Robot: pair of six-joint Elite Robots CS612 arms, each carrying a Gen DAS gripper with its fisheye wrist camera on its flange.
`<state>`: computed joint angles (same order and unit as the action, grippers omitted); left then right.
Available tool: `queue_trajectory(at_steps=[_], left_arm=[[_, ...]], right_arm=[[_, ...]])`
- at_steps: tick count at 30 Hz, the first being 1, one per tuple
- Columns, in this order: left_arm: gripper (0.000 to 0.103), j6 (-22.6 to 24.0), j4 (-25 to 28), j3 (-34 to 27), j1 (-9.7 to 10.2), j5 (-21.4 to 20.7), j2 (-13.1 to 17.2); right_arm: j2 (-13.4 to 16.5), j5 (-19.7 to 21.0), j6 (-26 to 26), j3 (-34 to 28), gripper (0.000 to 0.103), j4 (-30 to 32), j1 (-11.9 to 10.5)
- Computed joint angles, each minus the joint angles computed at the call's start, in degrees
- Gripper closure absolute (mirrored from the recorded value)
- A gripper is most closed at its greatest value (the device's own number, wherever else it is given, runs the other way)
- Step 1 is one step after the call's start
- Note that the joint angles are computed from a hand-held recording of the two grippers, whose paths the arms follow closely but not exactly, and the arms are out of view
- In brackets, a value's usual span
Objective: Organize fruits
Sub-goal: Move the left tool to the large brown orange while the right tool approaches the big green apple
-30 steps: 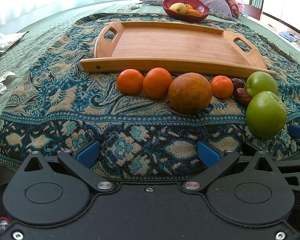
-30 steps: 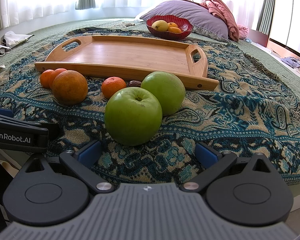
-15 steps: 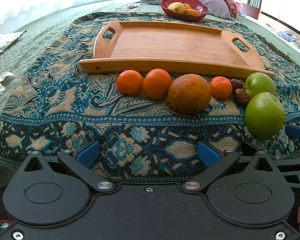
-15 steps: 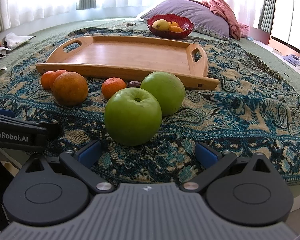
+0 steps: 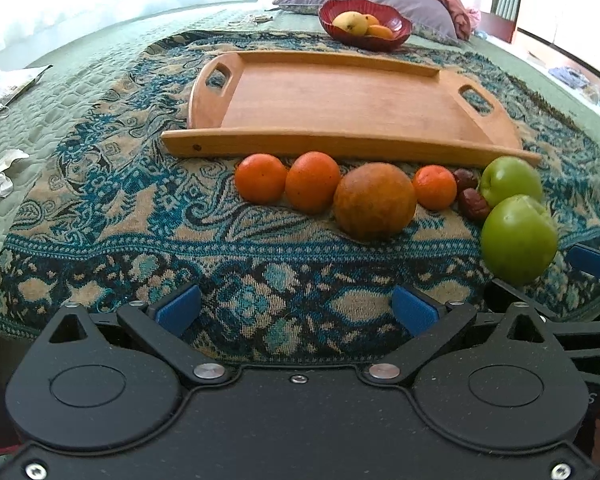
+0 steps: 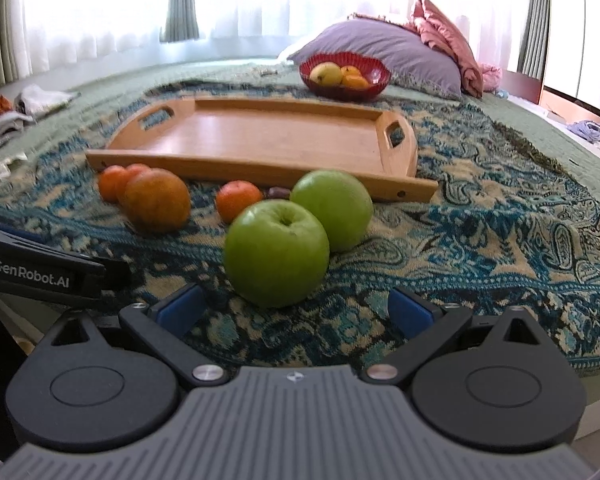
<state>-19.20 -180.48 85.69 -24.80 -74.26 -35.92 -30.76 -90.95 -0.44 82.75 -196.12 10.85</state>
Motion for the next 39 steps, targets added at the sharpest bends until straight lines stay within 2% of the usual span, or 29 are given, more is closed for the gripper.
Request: queue_trajectory(at_steps=[6, 11, 14, 19, 21, 26, 32, 34, 39], left_arm=[[0.002, 1.39, -3.41, 0.55, -0.14, 1.21, -0.02], [0.005, 1.28, -5.68, 0.66, -0.03, 0.93, 0.08], [0.008, 0.97, -6.79, 0.74, 0.11, 0.12, 0.13], [0.016, 0.48, -7.51, 0.77, 0.12, -0.04, 0.19], [0.019, 0.33, -7.7, 0.79, 0.19, -0.53, 0.2], [0.022, 0.6, -8.53, 0.56, 0.22, -1.18, 0.42], [0.023, -0.49, -9.63, -0.29, 0.44, -4.8, 0.91], [0.024, -1.55, -9.85, -0.91, 0.51, -5.77, 1.25], [0.036, -4.95, -9.2, -2.96, 0.86, -7.62, 2.39]], right_arm=[[0.56, 0.14, 0.13, -0.11, 0.001, -4.28, 0.21], [0.68, 1.38, 1.47, -0.11, 0.007, -5.27, 0.02], [0.83, 1.64, 1.36, -0.24, 0.014, -5.5, 0.05], [0.67, 3.24, 3.32, -0.39, 0.034, -3.67, -0.16], [0.68, 3.31, 3.51, -0.47, 0.037, -3.48, -0.21], [0.9, 3.91, 4.11, -0.94, 0.038, -2.81, -0.43], [1.59, 3.88, 4.1, -1.95, 0.039, -2.59, -0.4], [2.01, 3.36, 4.88, -2.17, 0.041, -3.79, -0.32], [3.44, 4.03, 7.08, -2.0, 0.043, -9.62, -0.52]])
